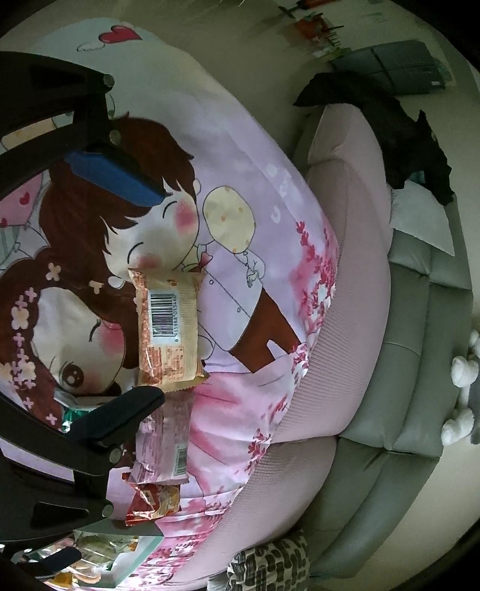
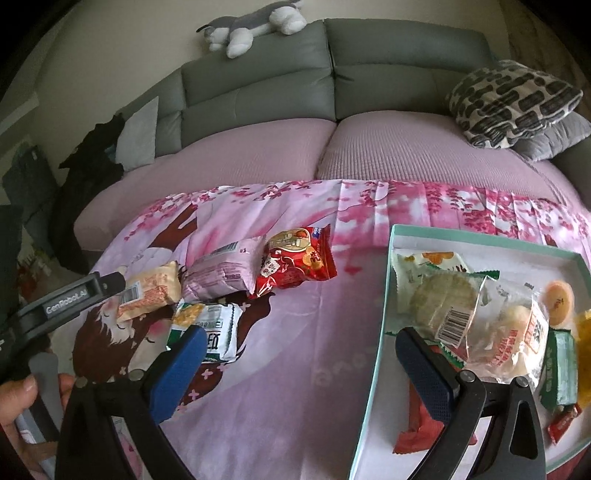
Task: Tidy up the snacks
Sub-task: 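Grasp the red snack bag with the right tool while the left tool grasps the beige barcode packet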
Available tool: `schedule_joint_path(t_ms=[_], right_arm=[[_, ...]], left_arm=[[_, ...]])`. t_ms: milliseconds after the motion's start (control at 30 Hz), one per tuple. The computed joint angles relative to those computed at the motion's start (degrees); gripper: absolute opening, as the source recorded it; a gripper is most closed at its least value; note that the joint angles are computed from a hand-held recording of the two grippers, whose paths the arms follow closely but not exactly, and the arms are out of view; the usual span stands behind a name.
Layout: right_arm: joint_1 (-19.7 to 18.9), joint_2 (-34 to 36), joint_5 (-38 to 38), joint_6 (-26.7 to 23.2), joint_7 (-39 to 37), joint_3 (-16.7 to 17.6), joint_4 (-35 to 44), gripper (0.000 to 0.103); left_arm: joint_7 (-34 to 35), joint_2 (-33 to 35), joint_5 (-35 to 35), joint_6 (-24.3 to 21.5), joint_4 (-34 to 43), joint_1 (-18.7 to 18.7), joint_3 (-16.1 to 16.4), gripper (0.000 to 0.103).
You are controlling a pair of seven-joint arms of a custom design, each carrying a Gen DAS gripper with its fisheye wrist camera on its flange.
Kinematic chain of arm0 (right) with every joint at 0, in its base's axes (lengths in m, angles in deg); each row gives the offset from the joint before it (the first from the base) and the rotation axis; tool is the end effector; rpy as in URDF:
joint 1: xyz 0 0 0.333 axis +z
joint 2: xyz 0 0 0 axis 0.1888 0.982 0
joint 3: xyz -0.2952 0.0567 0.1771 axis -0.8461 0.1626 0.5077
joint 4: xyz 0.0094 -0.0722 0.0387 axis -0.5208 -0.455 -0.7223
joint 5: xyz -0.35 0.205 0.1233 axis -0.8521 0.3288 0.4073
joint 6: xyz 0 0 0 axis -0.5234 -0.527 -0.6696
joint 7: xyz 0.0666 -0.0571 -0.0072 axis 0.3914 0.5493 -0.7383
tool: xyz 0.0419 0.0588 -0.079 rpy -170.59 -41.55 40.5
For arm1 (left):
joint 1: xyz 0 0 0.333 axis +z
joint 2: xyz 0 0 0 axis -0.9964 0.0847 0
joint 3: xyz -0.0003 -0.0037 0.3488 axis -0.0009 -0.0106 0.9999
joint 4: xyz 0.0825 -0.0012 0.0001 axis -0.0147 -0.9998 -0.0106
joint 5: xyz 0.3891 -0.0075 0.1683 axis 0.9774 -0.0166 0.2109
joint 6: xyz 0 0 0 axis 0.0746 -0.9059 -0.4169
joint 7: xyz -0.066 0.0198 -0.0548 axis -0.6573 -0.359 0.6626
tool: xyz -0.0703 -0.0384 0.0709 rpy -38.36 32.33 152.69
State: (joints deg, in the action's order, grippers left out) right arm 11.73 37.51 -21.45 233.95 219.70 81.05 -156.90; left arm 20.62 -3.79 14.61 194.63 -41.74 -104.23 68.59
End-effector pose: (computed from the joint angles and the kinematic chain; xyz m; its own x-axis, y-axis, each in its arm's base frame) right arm 0.4224 0.2313 0.4946 0.0490 -0.9860 -0.1595 -0.6957 0.0809 -0.7138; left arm 0.4756 -0.3446 0.5137 0.3178 -0.9457 0.0681 -0.7368 -0.2915 -0.6100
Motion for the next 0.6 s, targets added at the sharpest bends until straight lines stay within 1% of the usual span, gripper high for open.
schedule_joint_path(t_ms=[100,300,433,467,533,600], right_arm=[[2.0,1.0,2.0,1.2,-1.3,-2.0,0.0,0.103],[2.1,2.0,3.1,1.3,-2.8,-2.4,1.1,0.103],[3.6,3.9,4.4,0.1,-4.1,-4.2,3.5,0.103],[4.0,4.6,4.9,0.3,-4.1,-4.7,4.2,0.103],[6.7,6.2,7.7,0.9,-6.2,-7.5,5.3,0.103],[8.6,7.7,9.9,0.9,-8.3,-9.5,6.6,0.103]], left_arm=[[-0.4,0.6,-0.2,1.7,-0.4,0.3,0.4,0.098],[-2.9,2.0,2.5,5.5,-0.6,0.9,0.9,0.098],[-1.7,3.4,2.5,5.5,0.4,0.8,1.2,0.098],[-1.1,3.6,2.2,6.2,0.3,0.8,1.4,0.098],[-0.6,3.7,1.5,7.8,0.1,0.9,1.7,0.098],[0.2,4.2,0.3,9.1,0.1,1.0,1.9,0.098]])
